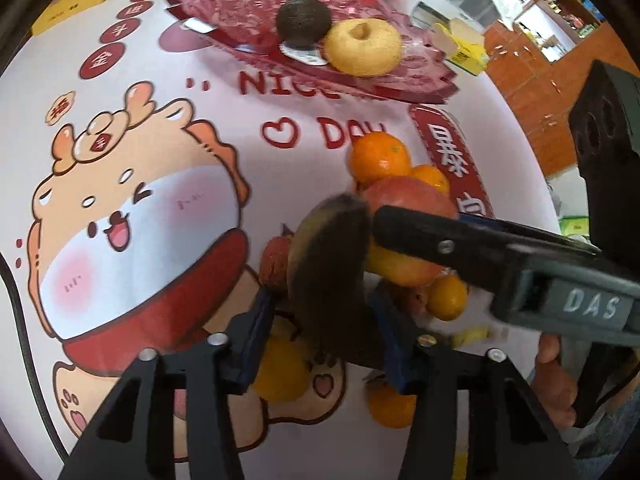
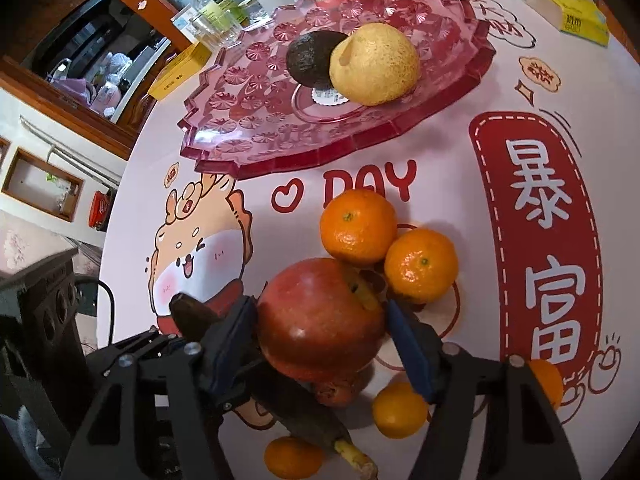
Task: Organize fruits
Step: 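Close the right tool on the red apple while the left tool holds the banana, then carry banana and apple into the pink glass bowl and open both tools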
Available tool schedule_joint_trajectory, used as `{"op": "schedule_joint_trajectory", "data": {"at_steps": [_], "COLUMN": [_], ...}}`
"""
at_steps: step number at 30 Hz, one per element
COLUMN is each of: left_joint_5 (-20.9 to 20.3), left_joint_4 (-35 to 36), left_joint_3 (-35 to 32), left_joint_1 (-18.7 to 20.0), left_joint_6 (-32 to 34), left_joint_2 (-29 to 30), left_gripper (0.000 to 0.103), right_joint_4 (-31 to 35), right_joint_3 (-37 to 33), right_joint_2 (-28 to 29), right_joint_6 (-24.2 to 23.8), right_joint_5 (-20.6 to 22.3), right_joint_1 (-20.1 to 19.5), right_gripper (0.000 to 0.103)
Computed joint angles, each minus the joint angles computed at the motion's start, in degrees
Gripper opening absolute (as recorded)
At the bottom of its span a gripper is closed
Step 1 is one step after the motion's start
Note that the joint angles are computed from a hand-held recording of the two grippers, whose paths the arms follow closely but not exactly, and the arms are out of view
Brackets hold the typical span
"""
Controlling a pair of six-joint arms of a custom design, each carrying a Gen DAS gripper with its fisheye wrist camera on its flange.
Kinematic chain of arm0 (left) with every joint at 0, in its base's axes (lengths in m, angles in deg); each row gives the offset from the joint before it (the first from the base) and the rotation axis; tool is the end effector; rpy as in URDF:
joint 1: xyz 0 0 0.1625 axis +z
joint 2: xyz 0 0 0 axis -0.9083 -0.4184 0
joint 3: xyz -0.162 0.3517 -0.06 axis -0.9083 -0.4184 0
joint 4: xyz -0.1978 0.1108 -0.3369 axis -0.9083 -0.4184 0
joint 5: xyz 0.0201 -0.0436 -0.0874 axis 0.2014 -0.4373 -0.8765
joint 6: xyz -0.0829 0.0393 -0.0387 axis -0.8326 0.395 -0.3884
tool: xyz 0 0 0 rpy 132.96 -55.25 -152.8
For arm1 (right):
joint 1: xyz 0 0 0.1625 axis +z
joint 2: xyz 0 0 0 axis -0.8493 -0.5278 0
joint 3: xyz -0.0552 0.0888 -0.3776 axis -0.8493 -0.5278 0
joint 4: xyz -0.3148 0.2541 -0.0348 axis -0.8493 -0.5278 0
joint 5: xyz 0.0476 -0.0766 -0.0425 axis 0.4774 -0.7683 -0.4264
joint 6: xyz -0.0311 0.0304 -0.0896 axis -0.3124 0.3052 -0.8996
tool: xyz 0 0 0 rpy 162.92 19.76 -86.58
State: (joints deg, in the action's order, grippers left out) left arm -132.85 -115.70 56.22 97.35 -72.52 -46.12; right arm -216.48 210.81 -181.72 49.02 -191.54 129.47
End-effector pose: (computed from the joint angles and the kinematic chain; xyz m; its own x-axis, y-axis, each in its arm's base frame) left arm -0.3496 -0.3987 -0.0818 -0.8103 0.5206 -0.2689 0.5090 0.8528 0.1173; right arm -0.0098 -0.3516 0.2944 -0.8915 0.2494 0.3782 0.0525 0.8861 -0.4604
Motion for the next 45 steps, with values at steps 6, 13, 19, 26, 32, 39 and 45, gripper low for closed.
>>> {"op": "schedule_joint_trajectory", "data": {"at_steps": [6,13,19,26,32,39,45], "left_joint_5": [3.1,3.9,5.5,7.2,9.0,12.7,17.8], "left_joint_4": [-0.9,-2.5,-2.7,0.0,3.1,7.5,11.3], "left_joint_3": [0.9,2.3,2.3,1.2,-1.2,-6.6,-13.1], "left_joint_1": [-3.5,-3.5,-4.0,-5.4,-6.2,-7.0,-7.0], "left_joint_6": [3.6,2.6,2.9,3.5,3.5,5.2,7.9], "left_joint_2": [-0.4,-2.4,-3.9,-6.6,-8.7,-10.3,-9.6], "left_gripper": [0.030,0.028,0.028,0.028,0.028,0.028,0.028], "right_joint_4": [-2.0,-1.5,-1.9,-1.0,2.2,4.9,4.0], "right_joint_3": [1.0,2.1,2.9,2.8,0.6,-5.9,-11.8], "right_joint_2": [-0.2,-3.9,-5.7,-9.3,-11.9,-12.2,-9.5], "right_joint_6": [-1.7,-2.6,-3.5,-2.8,-1.6,-0.3,-2.3], "right_joint_5": [-3.2,-3.2,-4.8,-5.8,-8.1,-11.6,-15.2], "right_joint_1": [1.6,1.8,4.3,7.4,11.3,17.8,22.3], "right_gripper": [0.068,0.068,0.068,0.067,0.067,0.067,0.067]}}
